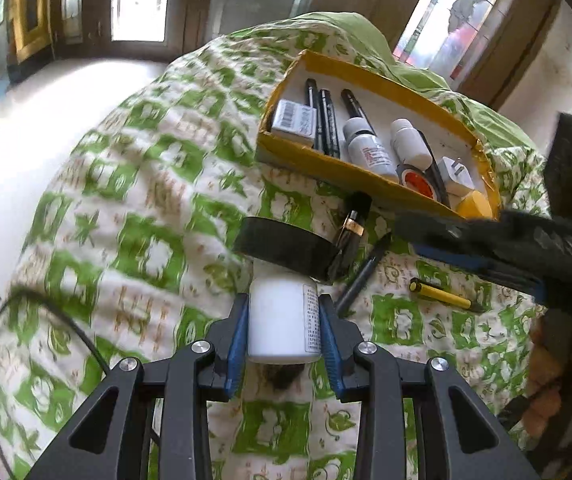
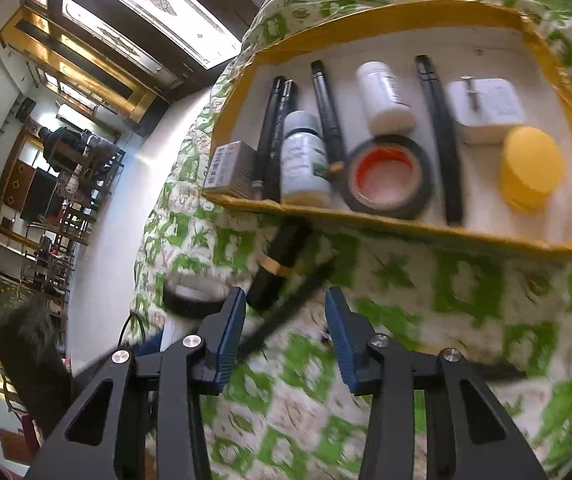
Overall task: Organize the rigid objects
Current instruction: 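Grasp the white glue bottle with the left tool while the right tool grasps the black gold-banded tube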
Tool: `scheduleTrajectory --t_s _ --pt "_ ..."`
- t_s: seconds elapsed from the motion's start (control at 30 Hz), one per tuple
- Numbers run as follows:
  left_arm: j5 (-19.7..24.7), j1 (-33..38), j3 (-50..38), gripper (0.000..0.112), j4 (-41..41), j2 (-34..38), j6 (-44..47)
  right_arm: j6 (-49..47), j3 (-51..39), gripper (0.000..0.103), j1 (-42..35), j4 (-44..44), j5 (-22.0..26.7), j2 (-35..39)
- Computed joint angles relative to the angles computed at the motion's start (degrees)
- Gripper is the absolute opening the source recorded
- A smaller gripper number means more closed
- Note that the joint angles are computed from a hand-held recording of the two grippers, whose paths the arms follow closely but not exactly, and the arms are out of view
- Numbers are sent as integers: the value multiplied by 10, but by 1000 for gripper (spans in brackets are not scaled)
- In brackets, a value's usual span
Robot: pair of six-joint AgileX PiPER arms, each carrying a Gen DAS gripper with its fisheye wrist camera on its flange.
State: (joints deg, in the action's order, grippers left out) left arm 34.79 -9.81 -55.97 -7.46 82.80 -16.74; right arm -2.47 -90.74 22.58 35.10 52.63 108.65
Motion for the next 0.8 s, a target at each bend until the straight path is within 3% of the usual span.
scheduleTrajectory --t_s 0.27,0.33,0.57,0.63,0.8 --pt "-27 16 33 34 -36 -38 24 87 -110 39 33 -38 16 102" --pt "-36 21 44 34 -63 -54 49 110 -130 24 43 -67 18 118" --pt "-32 19 42 34 -61 -54 47 83 -95 18 45 -65 18 73" --pt "-8 9 28 34 -28 -37 21 75 -85 17 51 -86 26 46" --pt "67 13 -16 34 -43 10 41 35 -18 17 42 -93 16 -26"
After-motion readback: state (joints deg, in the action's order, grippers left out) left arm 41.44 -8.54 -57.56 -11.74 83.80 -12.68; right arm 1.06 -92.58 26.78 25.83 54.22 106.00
